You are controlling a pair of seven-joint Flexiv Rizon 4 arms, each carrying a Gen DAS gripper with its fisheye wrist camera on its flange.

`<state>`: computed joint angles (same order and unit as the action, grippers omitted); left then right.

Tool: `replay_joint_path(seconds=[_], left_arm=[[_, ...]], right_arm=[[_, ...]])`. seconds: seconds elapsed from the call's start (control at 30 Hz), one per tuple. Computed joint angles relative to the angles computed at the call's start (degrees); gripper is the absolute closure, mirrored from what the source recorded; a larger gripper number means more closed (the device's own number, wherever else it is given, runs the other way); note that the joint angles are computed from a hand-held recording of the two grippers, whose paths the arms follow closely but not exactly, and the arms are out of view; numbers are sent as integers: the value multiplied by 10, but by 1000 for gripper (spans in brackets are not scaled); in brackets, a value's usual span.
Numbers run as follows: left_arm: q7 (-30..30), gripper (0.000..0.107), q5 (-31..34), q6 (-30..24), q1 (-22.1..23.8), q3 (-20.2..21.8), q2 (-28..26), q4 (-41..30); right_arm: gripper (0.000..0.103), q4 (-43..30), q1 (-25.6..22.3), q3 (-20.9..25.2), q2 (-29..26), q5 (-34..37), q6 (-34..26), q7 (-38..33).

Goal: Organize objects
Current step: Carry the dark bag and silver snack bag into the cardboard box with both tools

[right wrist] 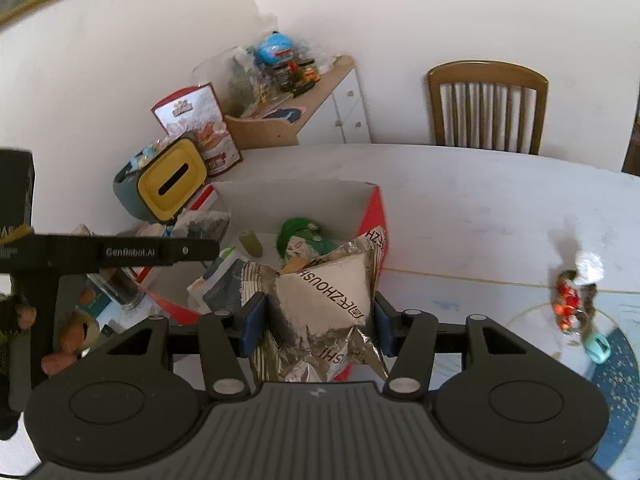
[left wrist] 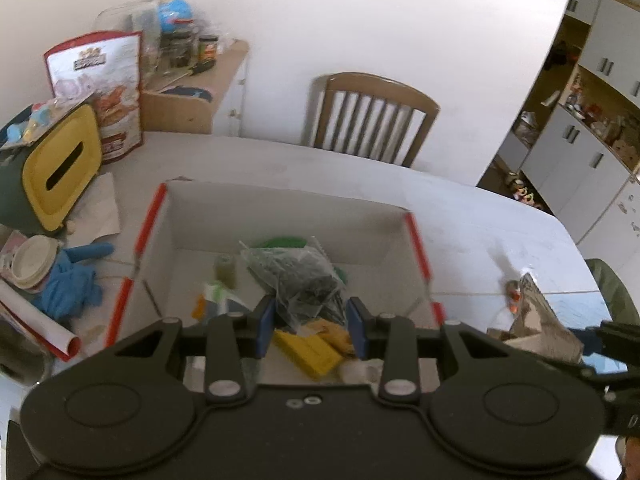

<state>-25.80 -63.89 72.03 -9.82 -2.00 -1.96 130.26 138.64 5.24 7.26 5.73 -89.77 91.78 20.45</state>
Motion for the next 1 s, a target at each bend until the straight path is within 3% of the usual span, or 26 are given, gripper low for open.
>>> replay_joint_path(seconds=[0.5, 1.0], left_arm=[[-2, 70, 64, 1, 57, -22, -93, -62], [-45, 70, 161, -17, 90, -45, -153, -105]], right_arm=[[49, -114, 76, -6, -163, 35, -66, -51], [49, -157, 161, -44, -245, 189, -86, -219]])
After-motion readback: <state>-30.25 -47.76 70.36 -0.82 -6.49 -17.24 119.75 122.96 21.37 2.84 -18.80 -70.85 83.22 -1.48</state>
